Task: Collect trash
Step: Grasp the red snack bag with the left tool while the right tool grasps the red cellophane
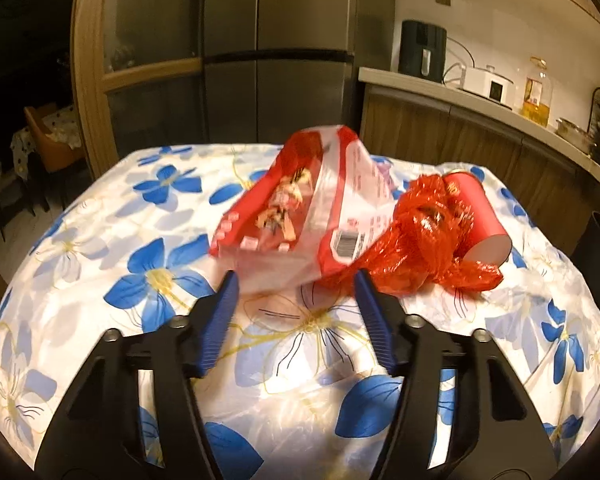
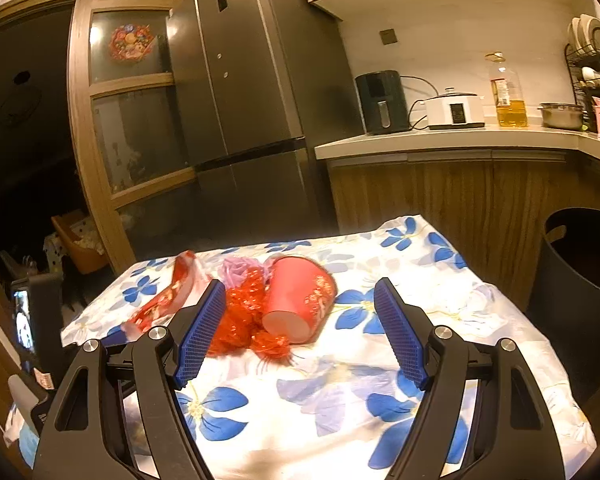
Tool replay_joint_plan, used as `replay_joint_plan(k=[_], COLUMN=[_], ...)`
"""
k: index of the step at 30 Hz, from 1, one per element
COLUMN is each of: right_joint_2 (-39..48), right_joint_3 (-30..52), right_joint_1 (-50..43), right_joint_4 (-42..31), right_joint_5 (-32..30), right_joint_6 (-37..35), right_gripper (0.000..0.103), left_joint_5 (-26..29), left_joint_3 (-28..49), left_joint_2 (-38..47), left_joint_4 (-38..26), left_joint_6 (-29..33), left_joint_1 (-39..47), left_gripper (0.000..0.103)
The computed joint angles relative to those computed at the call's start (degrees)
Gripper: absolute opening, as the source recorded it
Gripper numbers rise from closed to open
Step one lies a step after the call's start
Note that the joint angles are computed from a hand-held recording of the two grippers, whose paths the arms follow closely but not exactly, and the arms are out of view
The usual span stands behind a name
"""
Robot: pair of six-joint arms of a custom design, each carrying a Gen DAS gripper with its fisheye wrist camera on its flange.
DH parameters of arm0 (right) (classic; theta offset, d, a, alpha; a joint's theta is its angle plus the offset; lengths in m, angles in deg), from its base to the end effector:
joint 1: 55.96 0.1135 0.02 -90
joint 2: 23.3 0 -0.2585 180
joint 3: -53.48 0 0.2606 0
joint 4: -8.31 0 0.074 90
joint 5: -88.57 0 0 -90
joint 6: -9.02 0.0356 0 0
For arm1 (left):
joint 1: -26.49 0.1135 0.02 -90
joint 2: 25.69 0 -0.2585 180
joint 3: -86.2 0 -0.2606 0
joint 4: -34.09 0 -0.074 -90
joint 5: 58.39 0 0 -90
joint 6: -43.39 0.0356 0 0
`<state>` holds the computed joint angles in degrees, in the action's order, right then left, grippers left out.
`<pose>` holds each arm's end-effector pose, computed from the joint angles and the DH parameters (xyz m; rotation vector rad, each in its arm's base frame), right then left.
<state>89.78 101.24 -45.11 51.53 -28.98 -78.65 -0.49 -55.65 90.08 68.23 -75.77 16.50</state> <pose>0.3190 0.0779 0.0748 -0.4622 1.9057 0.6207 0.2631 -0.0271 0.0201 -0.6318 2.1146 0.2783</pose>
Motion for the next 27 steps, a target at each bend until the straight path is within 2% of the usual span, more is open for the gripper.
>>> replay_joint_plan(k=[3, 7, 9, 14, 21, 23, 27], right_joint_2=[0.5, 1.4, 2.0, 3.7, 7.9, 9.5, 13.0], right_joint_3=[0.7, 1.4, 2.0, 4.1, 8.4, 10.6, 15.0], right_joint_1=[2.2, 4.3, 5.6, 8.3, 13.4, 15.0, 17.4], right_joint_4=[-0.8, -1.3, -1.6, -2.8, -3.7, -5.1, -7.7], right_joint_5=[1.1, 2.1, 2.8, 4.7, 9.3, 10.8, 13.6], right_joint_6=[-0.7, -1.9, -2.3, -3.5, -5.7, -6.6, -8.4], right_gripper=[0.075, 0.075, 0.075, 0.075, 0.069, 0.066, 0.061], left_joint_5=[1.9, 4.6, 5.6, 6.4, 5.0, 4.1, 3.7], left_joint_3=[0.9, 0.5, -0.2, -3.2, -8.6, -10.2, -13.6], left_joint_2=[0.6, 1.4, 1.7, 1.5, -2.5, -3.9, -4.8], left_joint_4=[-1.0, 0.7, 2.4, 8.5, 12.0, 13.0, 18.4], left_joint_6=[0.3, 0.8, 0.9, 0.8, -0.8, 0.1, 1.3], left_joint_1=[0.8, 1.8, 2.2, 2.2, 3.5, 4.4, 6.3], left_gripper=[0.031, 0.006, 0.0, 0.0, 0.001, 0.01, 0.045])
